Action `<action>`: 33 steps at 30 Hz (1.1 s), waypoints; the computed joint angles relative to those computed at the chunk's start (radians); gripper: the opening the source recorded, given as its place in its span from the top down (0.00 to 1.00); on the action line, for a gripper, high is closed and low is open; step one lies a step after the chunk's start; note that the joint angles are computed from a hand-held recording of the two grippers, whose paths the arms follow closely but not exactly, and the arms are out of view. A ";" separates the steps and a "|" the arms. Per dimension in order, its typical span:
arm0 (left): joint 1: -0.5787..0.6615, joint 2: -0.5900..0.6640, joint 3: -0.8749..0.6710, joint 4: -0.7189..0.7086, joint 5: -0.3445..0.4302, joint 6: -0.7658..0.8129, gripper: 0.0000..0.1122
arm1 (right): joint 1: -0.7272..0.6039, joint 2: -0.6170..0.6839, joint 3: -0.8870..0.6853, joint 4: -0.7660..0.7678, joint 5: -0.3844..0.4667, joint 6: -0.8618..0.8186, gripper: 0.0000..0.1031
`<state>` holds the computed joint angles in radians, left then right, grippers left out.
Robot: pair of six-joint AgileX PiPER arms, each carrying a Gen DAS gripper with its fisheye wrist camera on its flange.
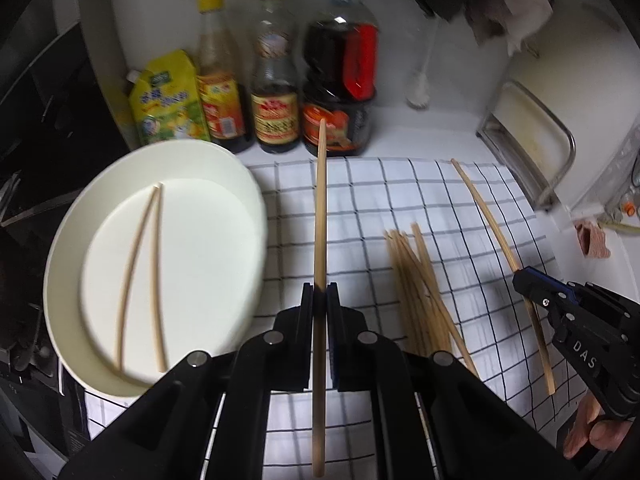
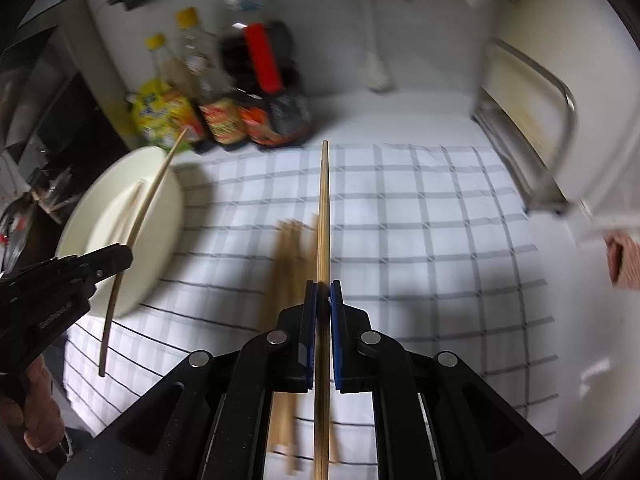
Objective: Organize utensils
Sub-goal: 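Carry the chopstick with the left tool into the bowl and release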
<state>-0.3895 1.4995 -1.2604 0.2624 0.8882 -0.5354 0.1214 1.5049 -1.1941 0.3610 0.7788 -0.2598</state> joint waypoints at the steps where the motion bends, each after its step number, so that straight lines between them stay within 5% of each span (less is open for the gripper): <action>1: 0.020 -0.012 0.000 -0.003 0.002 0.013 0.93 | 0.033 0.007 -0.025 -0.001 0.000 0.019 0.94; 11: 0.367 -0.091 0.034 -0.110 0.011 0.275 0.93 | 0.328 0.224 -0.357 -0.048 0.035 0.184 0.94; 19: 0.614 0.004 0.012 -0.237 -0.024 0.508 0.93 | 0.478 0.502 -0.729 -0.101 0.155 0.300 0.94; 33: 0.699 0.171 -0.045 -0.363 -0.047 0.686 0.93 | 0.535 0.833 -1.194 -0.186 0.402 0.457 0.94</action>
